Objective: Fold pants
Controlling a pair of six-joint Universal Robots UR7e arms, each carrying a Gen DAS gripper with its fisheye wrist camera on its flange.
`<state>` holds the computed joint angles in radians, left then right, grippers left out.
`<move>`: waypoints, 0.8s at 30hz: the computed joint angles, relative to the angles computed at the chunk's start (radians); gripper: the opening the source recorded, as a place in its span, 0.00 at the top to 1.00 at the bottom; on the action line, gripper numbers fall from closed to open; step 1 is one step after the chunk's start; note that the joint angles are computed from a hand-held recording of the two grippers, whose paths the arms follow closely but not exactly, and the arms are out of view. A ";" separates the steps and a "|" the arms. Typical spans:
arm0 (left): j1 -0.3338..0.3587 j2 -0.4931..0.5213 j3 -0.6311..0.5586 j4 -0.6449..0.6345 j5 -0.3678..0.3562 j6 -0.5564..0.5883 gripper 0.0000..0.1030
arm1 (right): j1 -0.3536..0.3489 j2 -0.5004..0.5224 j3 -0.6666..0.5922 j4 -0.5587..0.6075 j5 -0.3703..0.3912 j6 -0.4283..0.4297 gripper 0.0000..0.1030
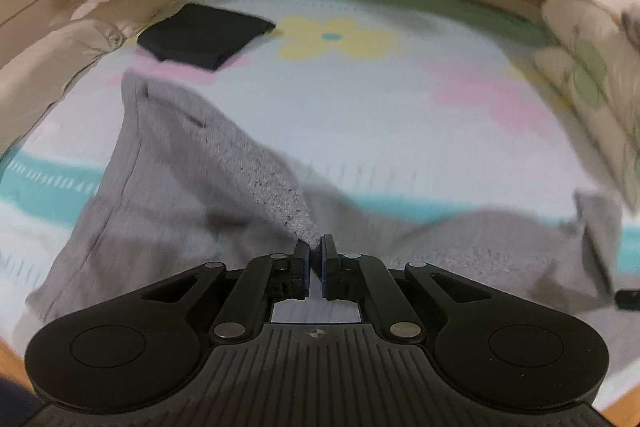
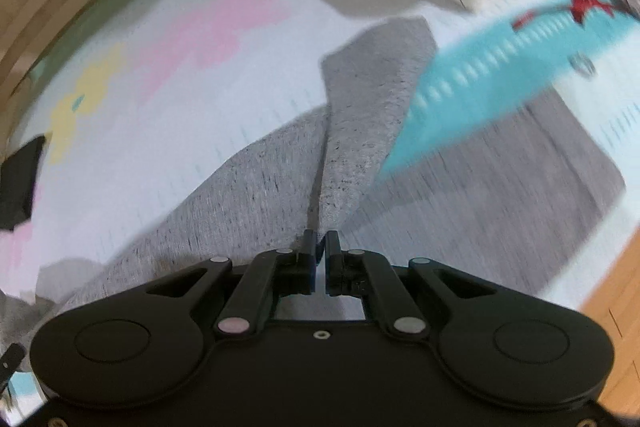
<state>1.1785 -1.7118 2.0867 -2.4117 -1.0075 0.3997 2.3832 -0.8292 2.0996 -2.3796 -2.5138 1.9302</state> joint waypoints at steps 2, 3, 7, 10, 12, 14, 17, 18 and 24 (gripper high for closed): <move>0.012 -0.027 0.026 0.032 0.012 0.004 0.95 | 0.022 0.022 -0.017 0.089 0.034 0.072 0.94; 0.019 -0.033 0.036 0.039 0.018 0.010 0.95 | 0.029 0.034 -0.027 0.133 0.048 0.098 0.94; 0.037 -0.041 0.088 0.015 0.056 0.065 0.95 | 0.036 0.052 0.011 0.079 0.087 0.108 0.94; 0.056 0.005 0.084 0.020 0.086 0.052 0.95 | 0.049 0.038 0.043 0.084 0.069 0.159 0.81; 0.068 0.039 0.068 0.034 0.090 0.036 0.95 | 0.059 0.023 0.040 0.135 0.054 0.212 0.73; 0.066 0.063 0.065 0.008 0.100 0.036 0.95 | 0.054 0.002 0.040 0.176 0.021 0.245 0.54; 0.058 0.089 0.060 -0.023 0.110 0.049 0.95 | 0.026 -0.021 0.007 0.306 -0.034 0.291 0.33; 0.058 0.091 0.060 -0.028 0.110 0.046 0.95 | 0.009 -0.025 -0.007 0.352 -0.053 0.301 0.33; 0.053 0.115 0.051 -0.044 0.113 0.043 0.95 | -0.105 0.011 -0.119 0.516 -0.160 0.225 0.33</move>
